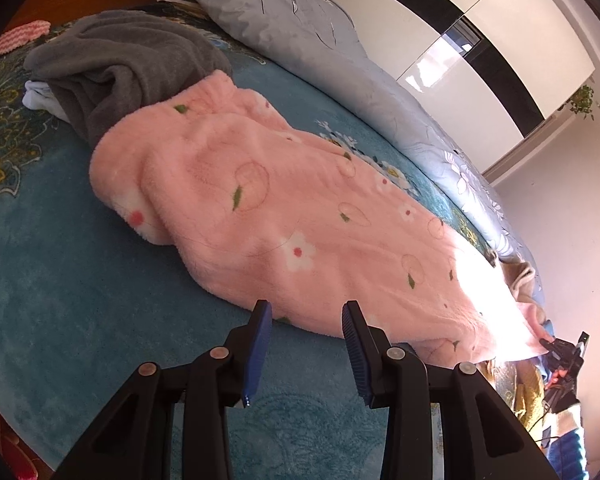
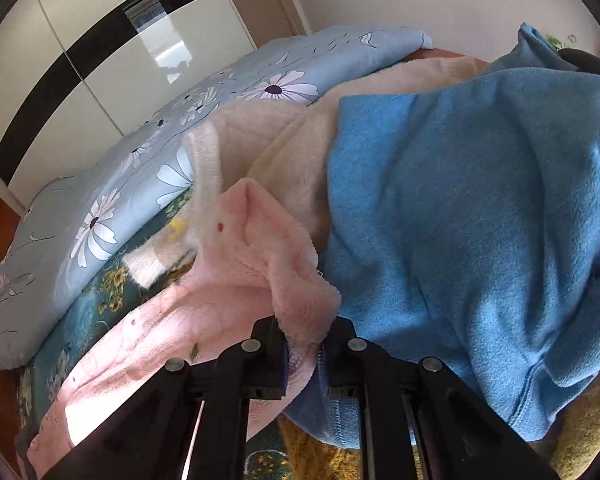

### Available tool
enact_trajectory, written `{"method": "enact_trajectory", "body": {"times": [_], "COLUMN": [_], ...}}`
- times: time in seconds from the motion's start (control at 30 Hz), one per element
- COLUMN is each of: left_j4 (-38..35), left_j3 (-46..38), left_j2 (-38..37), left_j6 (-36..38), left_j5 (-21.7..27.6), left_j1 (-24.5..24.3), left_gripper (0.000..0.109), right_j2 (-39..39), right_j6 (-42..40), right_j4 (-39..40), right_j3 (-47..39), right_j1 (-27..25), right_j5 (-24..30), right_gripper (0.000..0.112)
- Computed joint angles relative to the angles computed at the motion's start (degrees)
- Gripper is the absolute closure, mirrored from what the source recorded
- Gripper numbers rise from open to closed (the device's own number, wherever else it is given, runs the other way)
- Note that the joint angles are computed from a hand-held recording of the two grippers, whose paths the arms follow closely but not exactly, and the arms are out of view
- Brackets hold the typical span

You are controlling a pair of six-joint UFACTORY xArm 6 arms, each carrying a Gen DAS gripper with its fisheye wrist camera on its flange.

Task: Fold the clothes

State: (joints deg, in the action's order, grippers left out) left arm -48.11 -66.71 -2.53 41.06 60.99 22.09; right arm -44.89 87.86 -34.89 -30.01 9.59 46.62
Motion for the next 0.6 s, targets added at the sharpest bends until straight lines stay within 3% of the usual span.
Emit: {"method": "enact_trajectory", "body": {"times": [0.2,0.3,0.37,0.4,0.5,0.6], "left_j4": [0.41,0.57,1.23,1.45,1.0,1.45], "left_j3": [0.3,0.49,0.85,0.98,0.99,1.11], "left_j2": [0.23,0.35,0.15,0.1,0.01,-0.33], "left_j6": [-0.05,0.1,0.28,0.2,0.32,0.8], "left_j5": [-0.77,-0.52,-1.06,-1.27,-0.29,-0.54], "left_j1": [-0.38,-0.71,-1.2,-1.43,-1.38,-1.27], "left_gripper": [0.068,0.068,0.068,0.068,0.068,0.068], "right_j2": [2.24,2.8,3.94,5.28,9.57,7.47], "right_j6": [-1.57,-4.08,-8.5,-10.8,-11.87,-8.66], "right_j4": [-4.24,-9.07,-8.21,-6.61,-6.34,-6.45], "right_j3": [-5.16,-7.22,-7.96,-9.2,-13.38,-10.85], "right_j1": [3.26,6.1,6.44,6.9,8.76,7.32], "right_j5": [4.6,-0.37,-5.59,-5.18,3.08,4.06], "right_gripper": [0.099,0.099,0.099,0.099,0.099,0.099]}}
